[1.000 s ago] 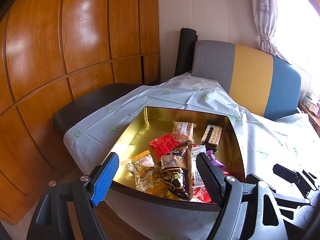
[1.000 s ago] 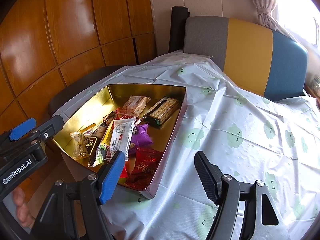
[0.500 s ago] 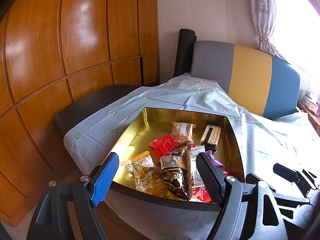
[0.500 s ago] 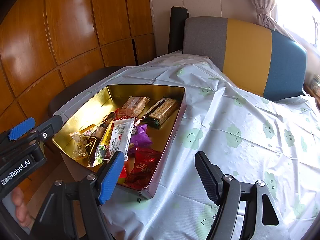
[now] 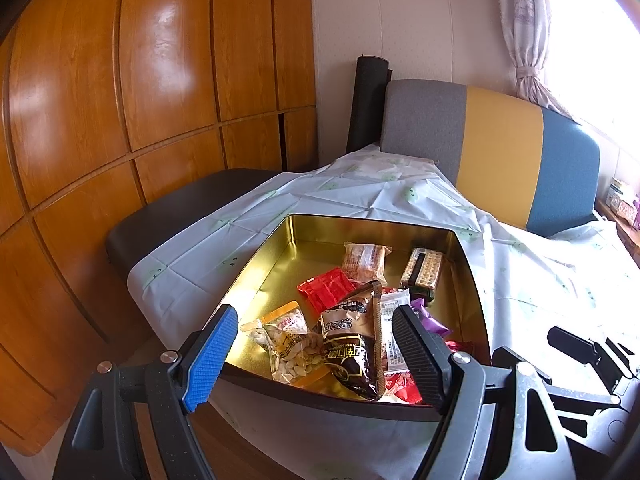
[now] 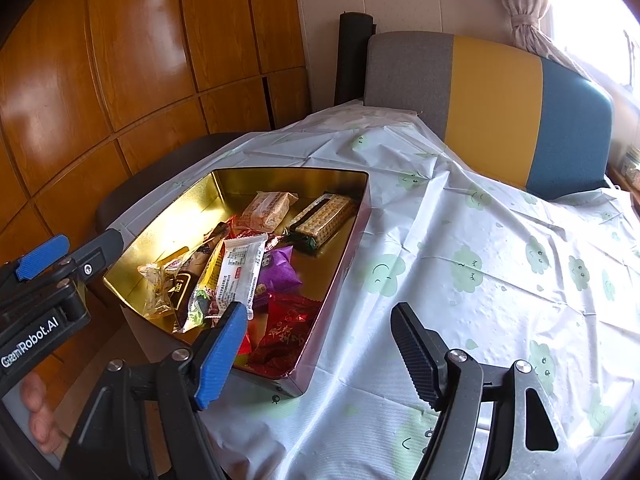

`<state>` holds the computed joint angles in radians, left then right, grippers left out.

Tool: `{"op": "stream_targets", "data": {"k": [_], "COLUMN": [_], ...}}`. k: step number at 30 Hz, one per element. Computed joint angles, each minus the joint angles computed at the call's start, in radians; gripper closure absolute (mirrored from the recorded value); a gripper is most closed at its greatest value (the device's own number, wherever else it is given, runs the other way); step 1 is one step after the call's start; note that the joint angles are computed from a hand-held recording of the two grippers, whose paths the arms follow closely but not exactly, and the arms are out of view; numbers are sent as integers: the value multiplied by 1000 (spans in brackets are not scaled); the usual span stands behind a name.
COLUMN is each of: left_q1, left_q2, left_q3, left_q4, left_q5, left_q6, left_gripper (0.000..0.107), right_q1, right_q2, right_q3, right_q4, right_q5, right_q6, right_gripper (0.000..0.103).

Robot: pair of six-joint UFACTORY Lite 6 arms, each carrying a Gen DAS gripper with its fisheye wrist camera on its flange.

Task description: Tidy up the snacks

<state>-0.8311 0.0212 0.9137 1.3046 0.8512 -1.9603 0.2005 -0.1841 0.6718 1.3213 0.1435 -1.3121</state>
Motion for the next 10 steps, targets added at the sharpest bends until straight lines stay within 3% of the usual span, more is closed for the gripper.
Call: {"op": "stream_targets", "data": {"k": [10], "left_q1": [27], "left_q2": [1], "left_q3": [-7], "left_q4": [5], "left_q5": [-50], "left_q6": [8], "left_gripper": [34], "right_q1": [-94], "right_q2": [33], "right_q3": [27], "right_q4": [17], "right_q5": [59], "right_q6": [-42], "right_gripper": [28]}}
